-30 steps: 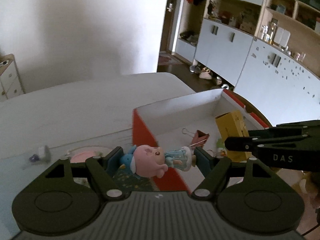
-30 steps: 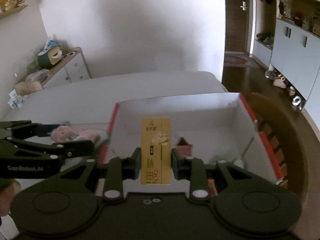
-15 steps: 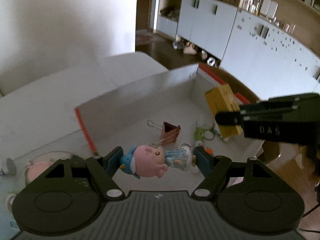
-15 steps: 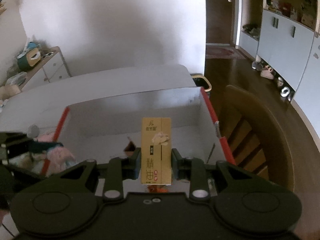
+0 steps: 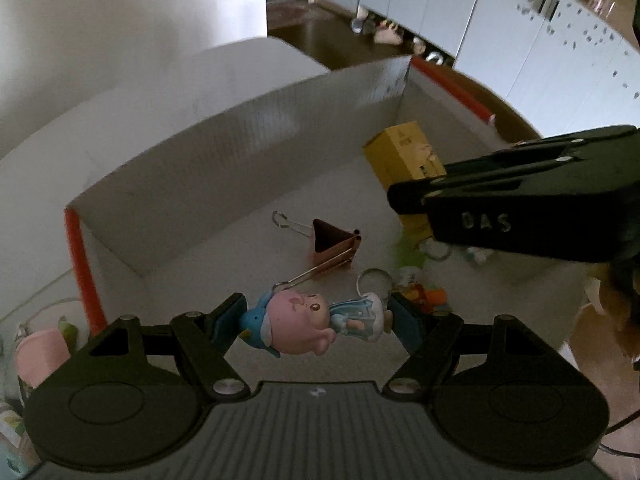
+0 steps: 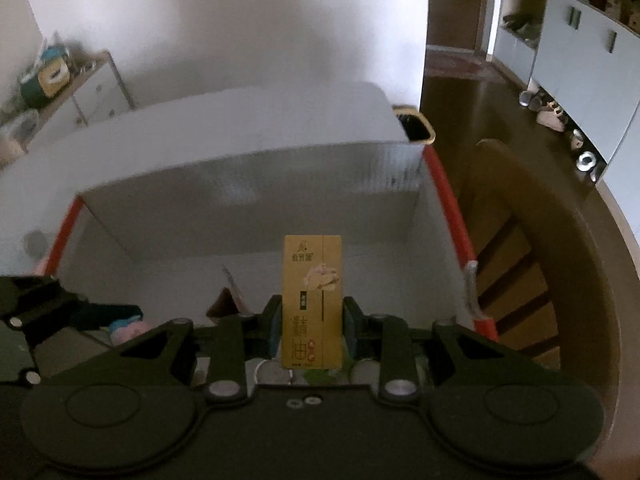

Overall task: Organize rigid objects
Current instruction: 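Carry the pig figure and yellow box with both tools into the red box, then open left tool to release the pig while right tool releases the yellow box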

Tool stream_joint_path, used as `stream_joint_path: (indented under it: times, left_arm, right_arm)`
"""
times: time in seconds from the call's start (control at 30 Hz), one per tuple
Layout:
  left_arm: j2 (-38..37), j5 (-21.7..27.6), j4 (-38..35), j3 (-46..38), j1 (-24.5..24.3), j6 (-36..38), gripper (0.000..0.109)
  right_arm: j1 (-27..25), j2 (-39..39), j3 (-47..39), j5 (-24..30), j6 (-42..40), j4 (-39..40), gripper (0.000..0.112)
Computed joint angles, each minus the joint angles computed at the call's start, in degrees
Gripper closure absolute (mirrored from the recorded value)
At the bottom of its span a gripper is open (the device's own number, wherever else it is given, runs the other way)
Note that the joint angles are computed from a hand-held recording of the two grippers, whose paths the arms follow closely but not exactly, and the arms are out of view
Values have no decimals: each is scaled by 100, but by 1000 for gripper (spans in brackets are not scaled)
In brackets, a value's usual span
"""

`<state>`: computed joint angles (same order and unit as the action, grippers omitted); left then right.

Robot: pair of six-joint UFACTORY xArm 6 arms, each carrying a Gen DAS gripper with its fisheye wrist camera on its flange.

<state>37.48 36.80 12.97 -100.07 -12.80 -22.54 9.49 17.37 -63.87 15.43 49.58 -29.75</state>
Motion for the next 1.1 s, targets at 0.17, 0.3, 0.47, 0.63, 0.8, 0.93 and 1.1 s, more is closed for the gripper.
stream_joint_path:
  times: [0.17,0.3,0.47,0.63,0.8,0.93,1.1]
  left_arm:
    - [477,665,-184,-766,8,74,31]
    - [735,1057,-326,-1202,10,198,31]
    - [1007,1493,-489,-1655,11,306,31]
    - [1318,2050,-709,-2201,55,374,31]
    - [1609,2551,-930,-2727,109,348,31]
    - [1668,2678,-884,-2853,98,392,31]
    - [1616,2723,-769,-2794,73,449,31]
  right_arm:
    - [43,234,-226,242,-774,722,83]
    - [100,316,-341,471,-1197,1064,83]
    - [152,360,-451,650,-1506,1333,83]
    - [181,432,-589,793,-1656,1547,81]
    - [173,362,-522,760,-1785,1659,79]
    - [152,288,-450,730,-1760,1598,75]
    - [102,258,-406,677,-1785,1609,68]
